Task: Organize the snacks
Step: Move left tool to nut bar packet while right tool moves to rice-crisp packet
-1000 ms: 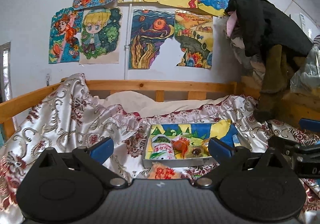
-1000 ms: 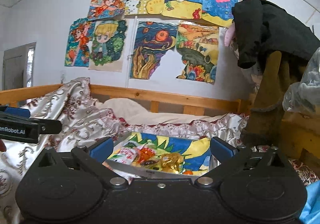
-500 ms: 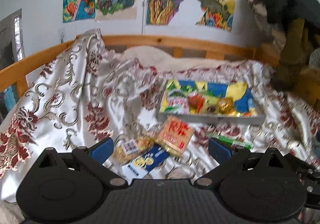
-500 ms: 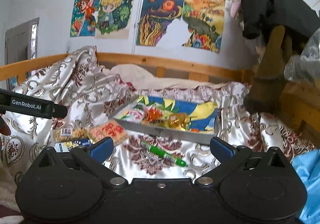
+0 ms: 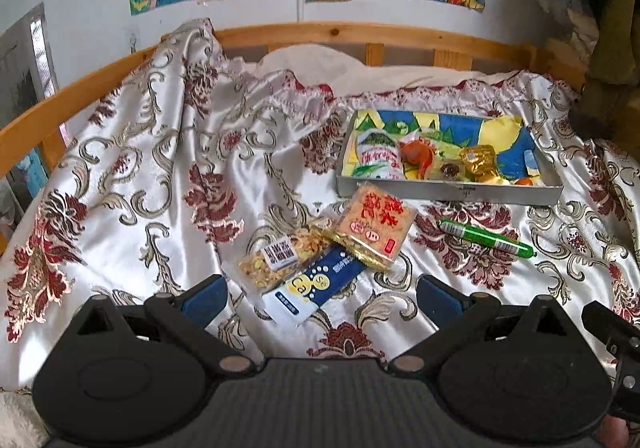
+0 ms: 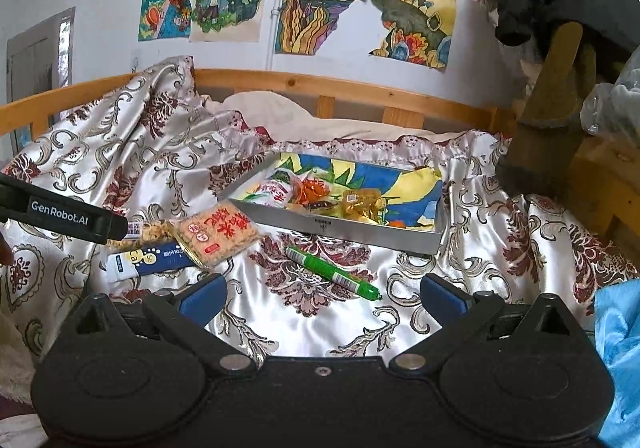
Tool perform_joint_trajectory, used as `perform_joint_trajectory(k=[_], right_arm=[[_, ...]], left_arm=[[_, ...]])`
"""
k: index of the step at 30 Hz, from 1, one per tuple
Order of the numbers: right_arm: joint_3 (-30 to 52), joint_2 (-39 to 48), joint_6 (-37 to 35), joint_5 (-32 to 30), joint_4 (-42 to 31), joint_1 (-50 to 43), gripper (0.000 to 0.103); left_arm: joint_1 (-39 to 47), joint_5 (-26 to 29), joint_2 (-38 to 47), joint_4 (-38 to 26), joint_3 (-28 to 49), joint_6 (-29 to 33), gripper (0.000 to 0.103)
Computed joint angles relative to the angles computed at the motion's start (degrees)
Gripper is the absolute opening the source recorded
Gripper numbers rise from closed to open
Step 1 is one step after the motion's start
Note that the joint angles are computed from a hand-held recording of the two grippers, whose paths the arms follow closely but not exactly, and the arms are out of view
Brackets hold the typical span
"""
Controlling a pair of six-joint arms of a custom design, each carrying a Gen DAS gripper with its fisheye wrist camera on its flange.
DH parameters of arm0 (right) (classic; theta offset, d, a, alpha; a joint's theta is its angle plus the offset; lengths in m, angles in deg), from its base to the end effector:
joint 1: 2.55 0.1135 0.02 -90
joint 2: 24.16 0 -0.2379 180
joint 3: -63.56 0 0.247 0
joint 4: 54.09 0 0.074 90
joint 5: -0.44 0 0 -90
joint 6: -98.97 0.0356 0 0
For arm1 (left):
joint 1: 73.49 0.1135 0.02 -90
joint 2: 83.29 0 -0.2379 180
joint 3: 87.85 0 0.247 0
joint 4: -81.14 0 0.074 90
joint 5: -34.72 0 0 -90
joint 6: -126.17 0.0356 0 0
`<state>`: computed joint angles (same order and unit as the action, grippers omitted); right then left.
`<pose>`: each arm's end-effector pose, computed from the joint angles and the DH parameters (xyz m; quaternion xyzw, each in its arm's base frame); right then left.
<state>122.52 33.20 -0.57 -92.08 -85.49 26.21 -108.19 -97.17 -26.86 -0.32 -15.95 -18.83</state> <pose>0.2041 0.1138 0.2663 -0.2942 0.8135 0.1025 0.4912 0.1512 -0.0758 0.2858 -0.2342 0.8861 0.1109 0.3843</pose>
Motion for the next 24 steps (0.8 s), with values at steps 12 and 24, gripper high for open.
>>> perform_joint_trajectory(k=[12, 24], right_arm=[[6.17, 8.23, 0.37, -5.54, -4.47, -2.26, 0.102], [18.36, 24.84, 4.75, -12.55, -9.51, -3.53, 0.102]], left_arm=[[36.42, 39.19, -3.21, 10.24, -4.43, 16.33, 0.103], [49.58, 44.62, 11.23, 15.23, -0.42, 31.89, 0.102]])
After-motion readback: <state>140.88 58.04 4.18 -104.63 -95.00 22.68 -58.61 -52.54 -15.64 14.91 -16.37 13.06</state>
